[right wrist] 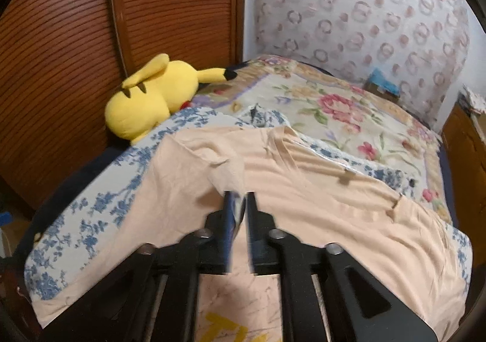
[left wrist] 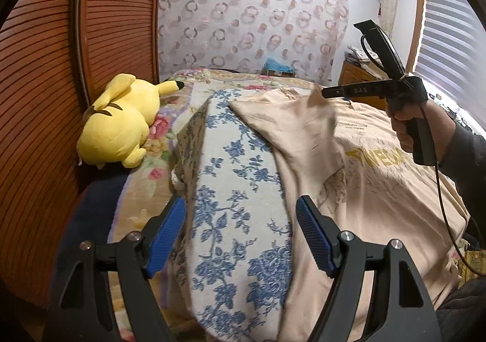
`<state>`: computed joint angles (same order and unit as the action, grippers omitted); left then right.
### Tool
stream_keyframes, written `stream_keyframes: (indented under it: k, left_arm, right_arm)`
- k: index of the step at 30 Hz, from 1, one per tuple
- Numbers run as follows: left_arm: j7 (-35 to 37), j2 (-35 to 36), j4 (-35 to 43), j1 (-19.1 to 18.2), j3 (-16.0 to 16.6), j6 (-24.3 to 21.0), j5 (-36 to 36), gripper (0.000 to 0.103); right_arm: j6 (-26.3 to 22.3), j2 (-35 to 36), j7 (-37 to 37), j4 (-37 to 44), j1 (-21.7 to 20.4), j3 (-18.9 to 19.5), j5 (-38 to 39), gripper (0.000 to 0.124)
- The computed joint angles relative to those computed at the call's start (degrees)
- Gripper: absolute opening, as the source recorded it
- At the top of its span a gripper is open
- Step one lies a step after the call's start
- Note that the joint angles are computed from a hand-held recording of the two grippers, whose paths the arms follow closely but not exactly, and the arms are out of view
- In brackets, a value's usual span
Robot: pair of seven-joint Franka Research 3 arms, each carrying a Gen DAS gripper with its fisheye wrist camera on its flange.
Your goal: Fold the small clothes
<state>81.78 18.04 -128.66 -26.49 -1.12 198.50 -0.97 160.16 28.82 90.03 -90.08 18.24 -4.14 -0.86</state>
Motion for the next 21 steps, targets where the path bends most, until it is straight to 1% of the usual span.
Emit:
stream_keyframes:
  k: [1,3,5,6,7,9,12,13,15,18,21]
  left_arm:
    - [-0.02,0.35,0.56,0.01,-0.15,-0.49,0.06,0.075]
    - [-0.24,1.00,1.67,-0.17,-0.26,-1.25,0.44,0.075]
    - [-0.72,1.89,3.04,-0.19,-0.56,-2.17,1.37,0.075]
    - [-1.01,2.17,3.48,-0.30,-0.49,-2.43,1.84,0.075]
    - [-1.14,2.59,4.16,-0.89,-0.07,-2.85,2.11,0.075]
    - [-1.42,3.35,5.54,-2.44,1.07,-3.78,2.52,0.075]
    - [-2.63,4.38,7.62,-2.61,0.76,-4.95,4.46,0.075]
    - [-2.88,4.91,8.72,-3.58,1.37,-5.62,4.89,0.075]
    - [-3.78,5.61,10.17,-4.11,1.55,-6.34,6.25,0.075]
    - [-5.32,7.03,13.18,-3.87,0.46,-8.03,8.90,0.075]
    - [-6.60,8.86,16.89,-4.22,-0.20,-9.98,11.55,0.075]
  right_arm:
    - [0.41,-0.62,-0.21,-0.97,-0.18,0.16,0.21,0.036]
    - [1.51,-2.13,-0.98,-3.33,-0.90,0.69,1.00,0.037]
    - [3.10,-4.77,-3.14,-7.17,-2.51,2.28,3.02,0.039]
    - [3.56,-5.80,-4.98,-8.63,-3.72,3.63,4.72,0.039]
    - [4.20,-7.30,-7.64,-10.80,-5.35,5.43,7.08,0.039]
    - [5.80,-10.48,-12.36,-15.49,-7.44,7.67,11.12,0.039]
    - [8.51,-15.27,-17.43,-22.63,-9.05,9.17,16.65,0.039]
    - [9.22,-16.80,-19.19,-24.88,-9.73,9.66,19.13,0.039]
    - [10.79,-19.13,-21.88,-28.54,-10.31,9.77,22.97,0.039]
    - [13.17,-23.06,-24.13,-34.32,-10.62,8.32,26.34,0.041]
    - [14.65,-25.98,-25.86,-38.41,-10.85,6.73,28.37,0.044]
